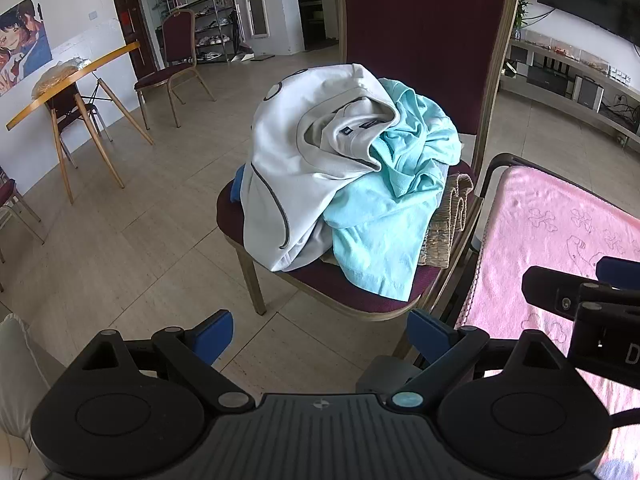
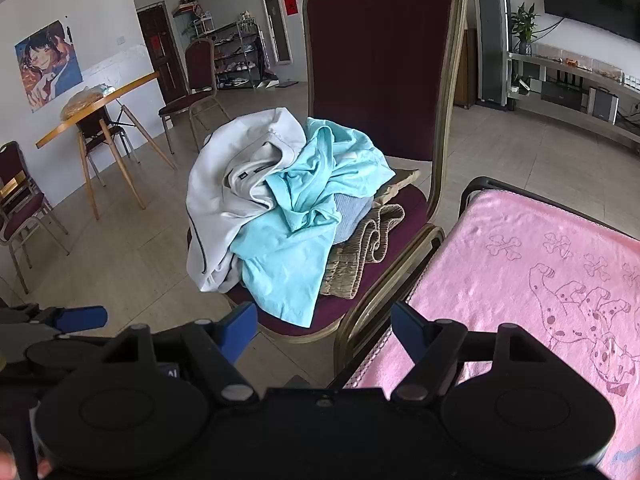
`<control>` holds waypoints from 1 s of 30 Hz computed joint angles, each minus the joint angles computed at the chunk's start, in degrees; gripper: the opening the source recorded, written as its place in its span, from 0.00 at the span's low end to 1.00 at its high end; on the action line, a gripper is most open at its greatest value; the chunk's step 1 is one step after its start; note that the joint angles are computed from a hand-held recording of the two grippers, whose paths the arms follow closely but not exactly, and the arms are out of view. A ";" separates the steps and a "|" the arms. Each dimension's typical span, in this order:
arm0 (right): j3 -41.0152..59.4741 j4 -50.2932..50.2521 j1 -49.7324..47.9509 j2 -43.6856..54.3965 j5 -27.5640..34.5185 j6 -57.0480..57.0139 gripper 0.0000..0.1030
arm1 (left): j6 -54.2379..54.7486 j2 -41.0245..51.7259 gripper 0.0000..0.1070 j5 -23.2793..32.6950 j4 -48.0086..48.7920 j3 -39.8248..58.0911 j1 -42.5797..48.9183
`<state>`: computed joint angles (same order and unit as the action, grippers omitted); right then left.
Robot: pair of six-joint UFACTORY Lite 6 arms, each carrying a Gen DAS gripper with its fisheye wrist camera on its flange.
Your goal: Fold clothes
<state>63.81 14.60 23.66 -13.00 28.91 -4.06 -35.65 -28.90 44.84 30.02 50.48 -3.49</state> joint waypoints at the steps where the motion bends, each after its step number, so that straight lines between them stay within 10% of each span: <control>1: -0.03 0.02 -0.01 -0.03 0.04 0.00 0.71 | 0.06 -0.02 0.89 0.05 -0.06 0.00 0.01; 30: 0.34 0.87 -0.72 0.16 0.65 -0.12 0.72 | 0.33 0.64 0.89 -0.31 -0.19 0.27 0.49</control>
<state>64.16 15.47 22.94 -12.84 29.56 -4.18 -35.32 -28.26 44.54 29.83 50.75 -2.99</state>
